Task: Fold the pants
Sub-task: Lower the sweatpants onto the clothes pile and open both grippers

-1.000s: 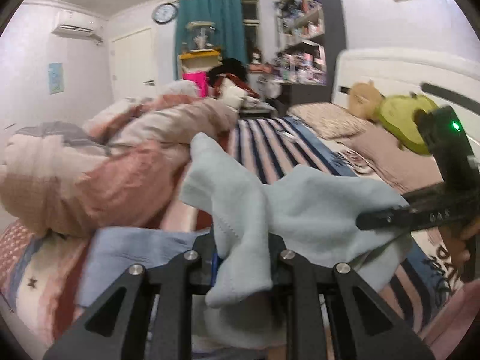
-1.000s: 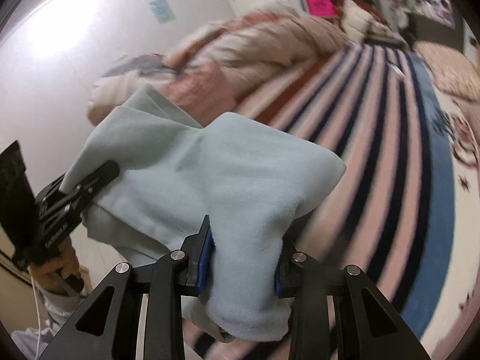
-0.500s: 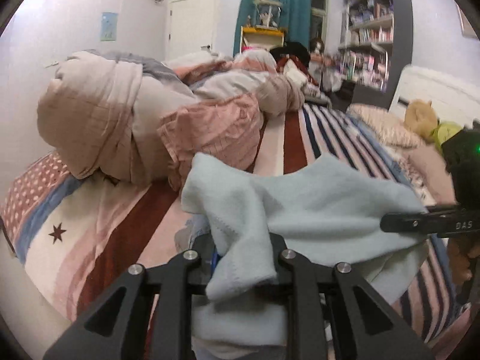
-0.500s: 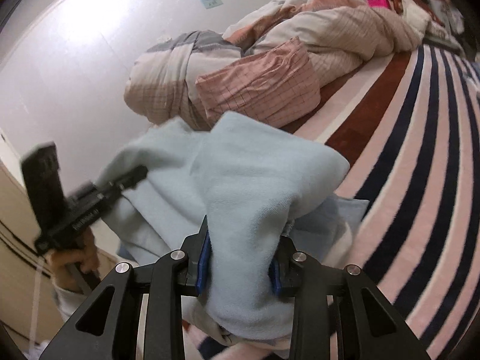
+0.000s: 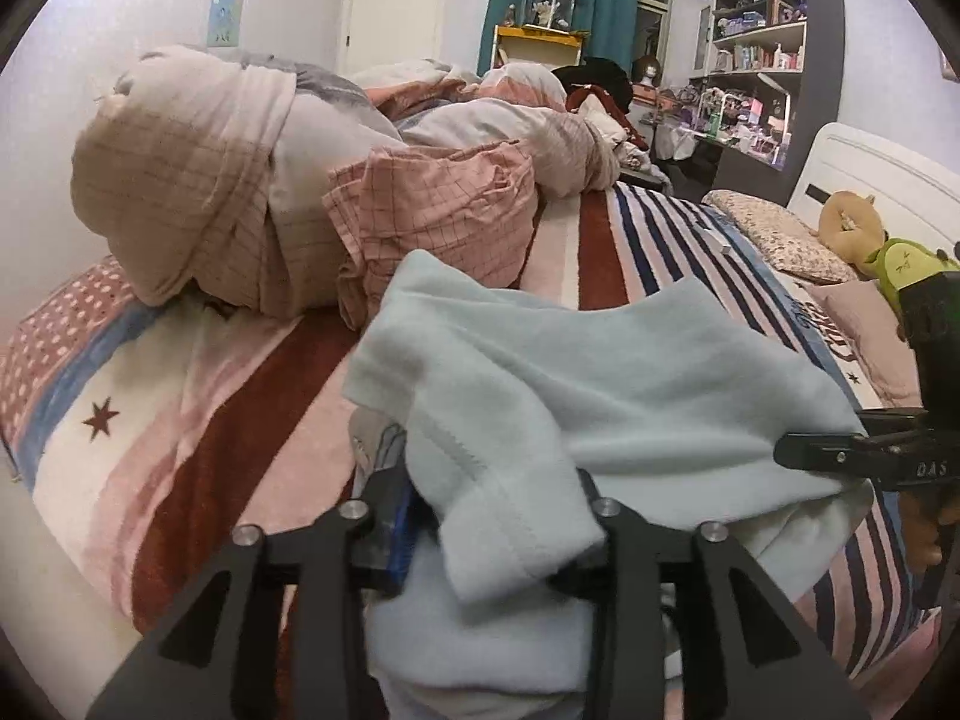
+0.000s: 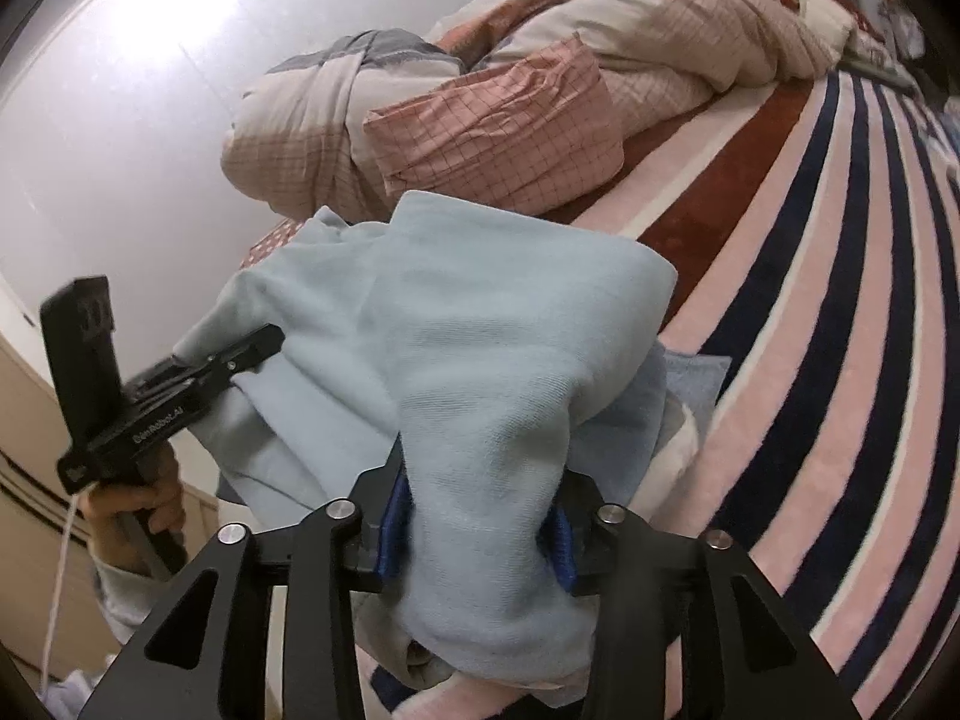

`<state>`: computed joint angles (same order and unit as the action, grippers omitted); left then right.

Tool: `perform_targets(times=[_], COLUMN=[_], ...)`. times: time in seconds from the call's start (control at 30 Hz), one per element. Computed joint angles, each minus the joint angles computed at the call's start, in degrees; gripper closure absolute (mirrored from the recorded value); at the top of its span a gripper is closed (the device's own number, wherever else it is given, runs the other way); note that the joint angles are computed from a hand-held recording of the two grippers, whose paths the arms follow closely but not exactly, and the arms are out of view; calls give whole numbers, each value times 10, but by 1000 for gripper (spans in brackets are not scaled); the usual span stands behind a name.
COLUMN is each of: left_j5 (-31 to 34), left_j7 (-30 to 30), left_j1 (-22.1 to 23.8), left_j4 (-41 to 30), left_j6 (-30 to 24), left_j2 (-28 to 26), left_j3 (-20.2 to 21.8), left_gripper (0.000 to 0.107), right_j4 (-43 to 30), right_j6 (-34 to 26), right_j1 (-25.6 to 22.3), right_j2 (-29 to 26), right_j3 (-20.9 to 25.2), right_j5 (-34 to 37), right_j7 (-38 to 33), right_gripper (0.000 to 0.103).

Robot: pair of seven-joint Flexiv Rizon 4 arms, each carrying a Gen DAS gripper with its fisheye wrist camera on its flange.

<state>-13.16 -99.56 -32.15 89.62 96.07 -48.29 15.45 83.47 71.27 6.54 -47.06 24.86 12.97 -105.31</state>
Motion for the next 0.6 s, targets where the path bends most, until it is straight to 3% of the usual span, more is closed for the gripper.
perform_targets(times=[0.13,0.33,0.43,0.6], left_j5=[-7,15,32,54], left_j7=[-44,-131,-165,-212], left_j1=[-77,-182,-210,-264], left_j4=[-6,-2,-2,-22], left_j6=[-26,-54,-53,-34], left_j2=[-11,-25,-23,-36], left_j3=[105,239,262,300], left_gripper=[51,38,33,25], right_j4=[16,60,96,193], right_j6=[17,47,73,131], right_j1=[8,-3,-4,-5], right_j2=[11,40,63,124], right_j3=[-11,-11,-16,-41], right_j5=[-10,-12,-19,-41], right_j7=[3,10,16,42], right_gripper=[64,59,51,47])
